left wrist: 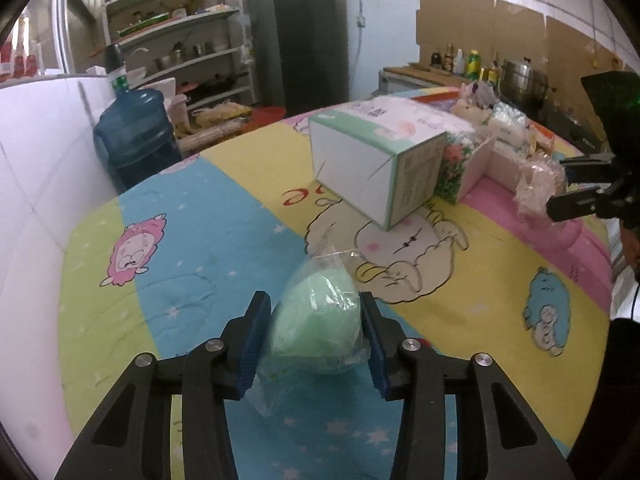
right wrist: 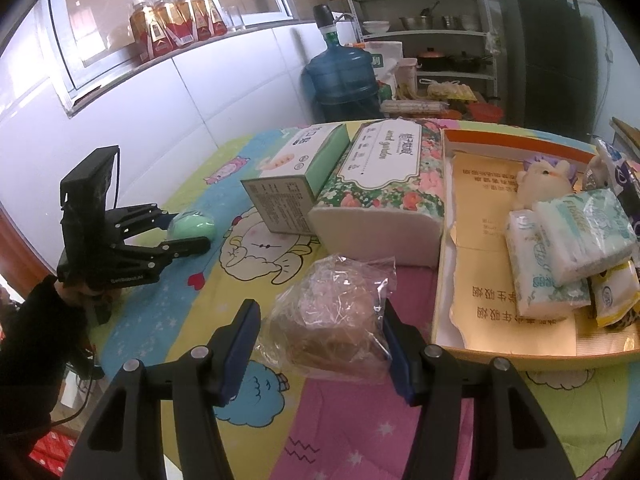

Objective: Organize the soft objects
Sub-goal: 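Grasp the green ball bag with the left gripper while the right grasps the bread bag, then lift and carry the green ball bag and bread bag over the gold box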

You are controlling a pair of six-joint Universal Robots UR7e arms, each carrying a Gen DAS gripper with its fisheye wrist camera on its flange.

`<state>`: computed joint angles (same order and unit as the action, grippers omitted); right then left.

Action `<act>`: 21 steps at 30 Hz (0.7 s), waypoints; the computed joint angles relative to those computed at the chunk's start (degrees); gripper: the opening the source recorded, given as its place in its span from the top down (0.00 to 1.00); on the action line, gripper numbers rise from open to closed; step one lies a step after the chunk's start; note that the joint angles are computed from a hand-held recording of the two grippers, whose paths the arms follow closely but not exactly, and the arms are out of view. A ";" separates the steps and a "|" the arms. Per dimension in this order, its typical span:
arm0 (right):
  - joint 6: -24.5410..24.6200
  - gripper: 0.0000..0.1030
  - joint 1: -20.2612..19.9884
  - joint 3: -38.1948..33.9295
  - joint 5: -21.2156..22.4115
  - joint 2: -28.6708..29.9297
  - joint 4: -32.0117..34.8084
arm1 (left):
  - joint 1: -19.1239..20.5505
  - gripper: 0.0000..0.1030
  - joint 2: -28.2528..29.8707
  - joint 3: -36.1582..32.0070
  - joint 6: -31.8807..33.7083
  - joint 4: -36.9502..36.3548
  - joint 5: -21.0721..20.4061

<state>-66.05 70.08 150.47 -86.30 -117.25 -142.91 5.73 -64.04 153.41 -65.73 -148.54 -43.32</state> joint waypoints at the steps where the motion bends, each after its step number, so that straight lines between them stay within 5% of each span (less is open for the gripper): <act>1: -0.10 0.43 -0.07 -0.07 0.13 -0.23 0.32 | -0.62 0.55 0.18 -0.08 -0.96 0.35 0.06; 11: -1.79 0.43 -1.40 -0.20 2.30 -2.83 3.20 | -7.61 0.55 3.53 -3.52 -13.34 7.18 2.81; 21: -4.25 0.43 -4.76 -1.97 6.66 -7.03 8.70 | -10.60 0.55 5.82 -10.38 -22.35 15.07 8.44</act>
<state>-70.30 65.32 148.50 -79.63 -124.28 -134.21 -4.87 -58.22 143.03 -88.07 -133.47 -34.88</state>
